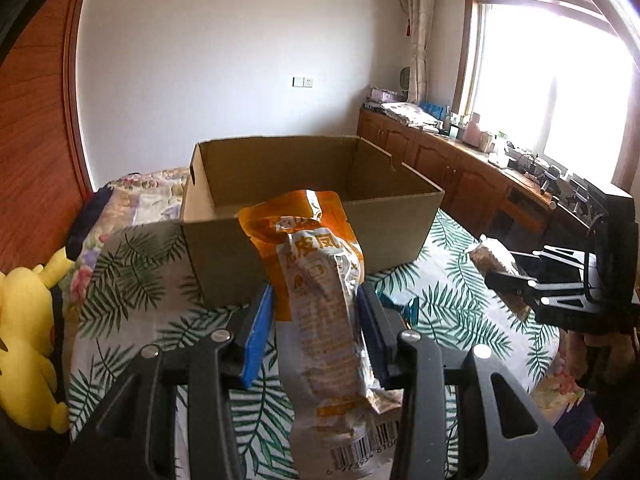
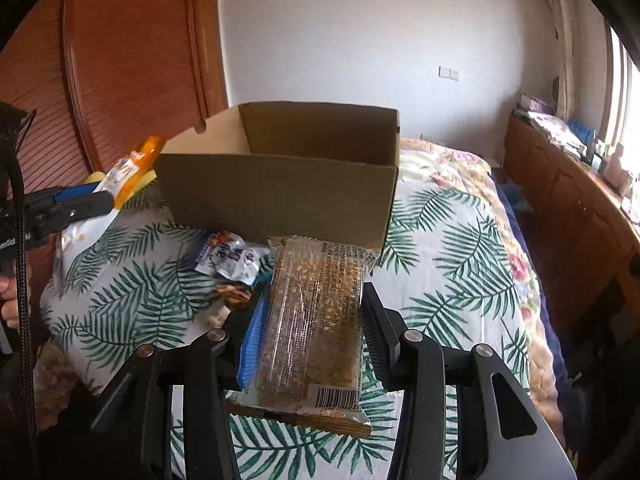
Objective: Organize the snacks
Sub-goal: 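Carry both packets over the cardboard box and open both tools to drop them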
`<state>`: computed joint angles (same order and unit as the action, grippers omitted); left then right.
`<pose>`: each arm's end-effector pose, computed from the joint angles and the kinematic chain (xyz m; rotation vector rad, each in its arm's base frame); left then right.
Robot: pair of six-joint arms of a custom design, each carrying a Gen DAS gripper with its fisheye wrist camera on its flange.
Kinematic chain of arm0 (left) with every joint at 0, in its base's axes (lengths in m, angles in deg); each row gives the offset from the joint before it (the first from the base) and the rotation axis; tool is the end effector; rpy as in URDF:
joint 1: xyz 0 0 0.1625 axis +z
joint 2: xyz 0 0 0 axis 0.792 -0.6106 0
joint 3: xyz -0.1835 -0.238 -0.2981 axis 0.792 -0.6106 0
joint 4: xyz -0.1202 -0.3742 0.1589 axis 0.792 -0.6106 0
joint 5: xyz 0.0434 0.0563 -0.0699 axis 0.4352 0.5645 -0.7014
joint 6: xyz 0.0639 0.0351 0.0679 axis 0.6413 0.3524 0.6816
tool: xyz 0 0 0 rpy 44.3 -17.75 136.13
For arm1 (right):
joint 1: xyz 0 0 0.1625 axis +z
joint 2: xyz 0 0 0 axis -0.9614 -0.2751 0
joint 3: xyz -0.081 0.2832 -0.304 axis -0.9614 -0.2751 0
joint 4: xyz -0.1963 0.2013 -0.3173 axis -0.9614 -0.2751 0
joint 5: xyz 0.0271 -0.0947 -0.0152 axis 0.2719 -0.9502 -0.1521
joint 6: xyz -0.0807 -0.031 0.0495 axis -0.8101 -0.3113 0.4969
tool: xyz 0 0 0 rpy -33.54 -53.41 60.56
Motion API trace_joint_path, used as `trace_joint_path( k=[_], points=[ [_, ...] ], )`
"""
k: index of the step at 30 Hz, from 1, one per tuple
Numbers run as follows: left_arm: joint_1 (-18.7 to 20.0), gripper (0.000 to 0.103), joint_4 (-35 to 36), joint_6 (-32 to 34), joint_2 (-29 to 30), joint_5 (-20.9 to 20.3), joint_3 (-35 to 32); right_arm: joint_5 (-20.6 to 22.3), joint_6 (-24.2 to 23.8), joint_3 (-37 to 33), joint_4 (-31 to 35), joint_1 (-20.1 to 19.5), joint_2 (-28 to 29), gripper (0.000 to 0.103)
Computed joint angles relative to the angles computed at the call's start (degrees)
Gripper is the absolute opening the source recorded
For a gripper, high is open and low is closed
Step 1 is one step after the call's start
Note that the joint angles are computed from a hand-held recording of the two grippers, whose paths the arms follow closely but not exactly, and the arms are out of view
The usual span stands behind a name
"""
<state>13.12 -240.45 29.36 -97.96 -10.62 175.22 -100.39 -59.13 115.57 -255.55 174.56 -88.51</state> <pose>-0.1277 -0.6281 0.1345 1.4566 2.5057 -0.6924 0.1597 -0.4841 0.0968 0.2719 -2.1435 1.0336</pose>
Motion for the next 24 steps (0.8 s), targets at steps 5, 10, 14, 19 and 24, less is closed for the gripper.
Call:
trace_joint_path(
  k=[5,10,14,19,24],
  points=[
    [-0.9,0.040,-0.8,0.3,0.8,0.6,-1.2,0.1,-0.3,-0.8,0.9,0.8,-0.2,0.045],
    [-1.6,0.041,-0.9,-0.1,2.6,1.5,-4.0,0.1,-0.6,-2.6,3.0,1.2,-0.5,0.045],
    [-2.1,0.041,-0.9,-0.5,4.5,2.8,-7.1,0.9,0.3,-4.1,5.9,1.1,-1.4,0.045],
    [-2.5,0.041,1.0,-1.5,6.9,4.0,-11.4,1.2,0.7,-6.3,8.9,1.0,-2.3,0.045],
    [-2.7,0.041,1.8,-2.3,9.4,5.5,-15.0,1.5,0.8,-8.8,12.1,0.5,-3.0,0.045]
  ],
)
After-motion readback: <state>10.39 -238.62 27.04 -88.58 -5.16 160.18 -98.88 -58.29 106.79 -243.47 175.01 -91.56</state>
